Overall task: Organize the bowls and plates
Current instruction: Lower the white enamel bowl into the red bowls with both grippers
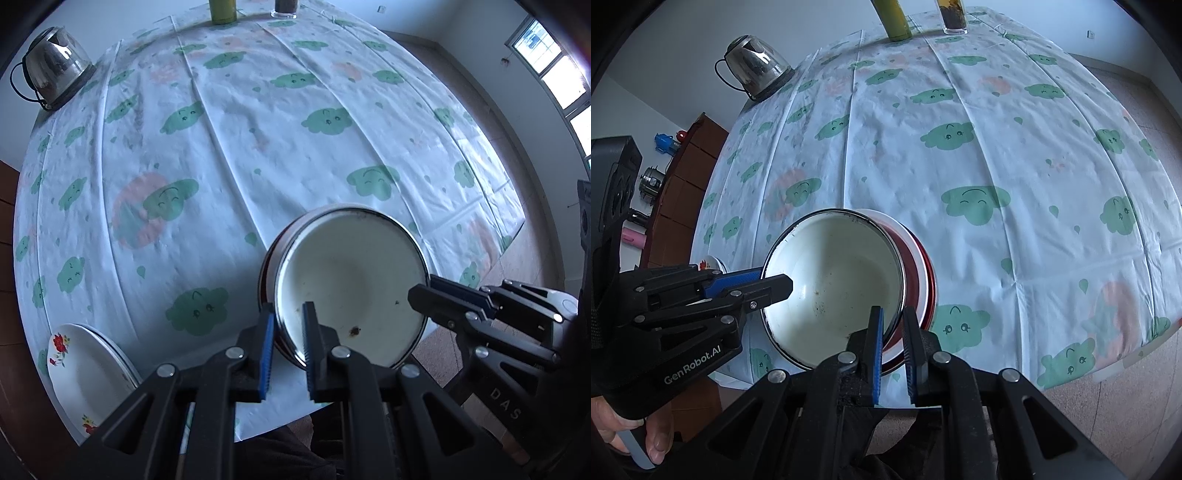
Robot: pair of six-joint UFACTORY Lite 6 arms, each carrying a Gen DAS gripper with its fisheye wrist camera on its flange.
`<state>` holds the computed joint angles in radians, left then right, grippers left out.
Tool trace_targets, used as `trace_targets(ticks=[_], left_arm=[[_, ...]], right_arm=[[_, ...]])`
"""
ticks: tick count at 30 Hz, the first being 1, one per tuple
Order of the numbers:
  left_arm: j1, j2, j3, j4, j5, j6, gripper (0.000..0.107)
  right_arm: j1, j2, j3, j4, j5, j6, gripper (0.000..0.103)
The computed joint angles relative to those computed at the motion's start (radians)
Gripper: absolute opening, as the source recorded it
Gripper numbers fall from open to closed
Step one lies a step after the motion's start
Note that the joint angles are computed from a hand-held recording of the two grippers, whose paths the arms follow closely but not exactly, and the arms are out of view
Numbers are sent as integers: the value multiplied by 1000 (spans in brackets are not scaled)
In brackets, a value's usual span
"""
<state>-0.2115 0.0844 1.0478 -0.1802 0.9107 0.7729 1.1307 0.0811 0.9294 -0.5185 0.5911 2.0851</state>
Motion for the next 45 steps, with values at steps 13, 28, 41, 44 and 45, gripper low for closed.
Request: trace_targets(ticks=[13,28,41,44,45], left_arm=[[-2,7,-35,20,-26,-4,11],[-6,14,-34,20,-35,-4,11],[-22,19,-23,32,22,-21,15],[-5,30,-16,22,32,-4,15],[-4,29,-17,21,31,-2,15]], right_arm=[[2,18,1,5,-17,2,12],[-13,5,-30,-12,-42,21,12],[-87,-42,-102,15,-134,-27,12],[-91,-36,-90,33,-131,-64,12],[-90,-33,-85,33,-129,-68,12]])
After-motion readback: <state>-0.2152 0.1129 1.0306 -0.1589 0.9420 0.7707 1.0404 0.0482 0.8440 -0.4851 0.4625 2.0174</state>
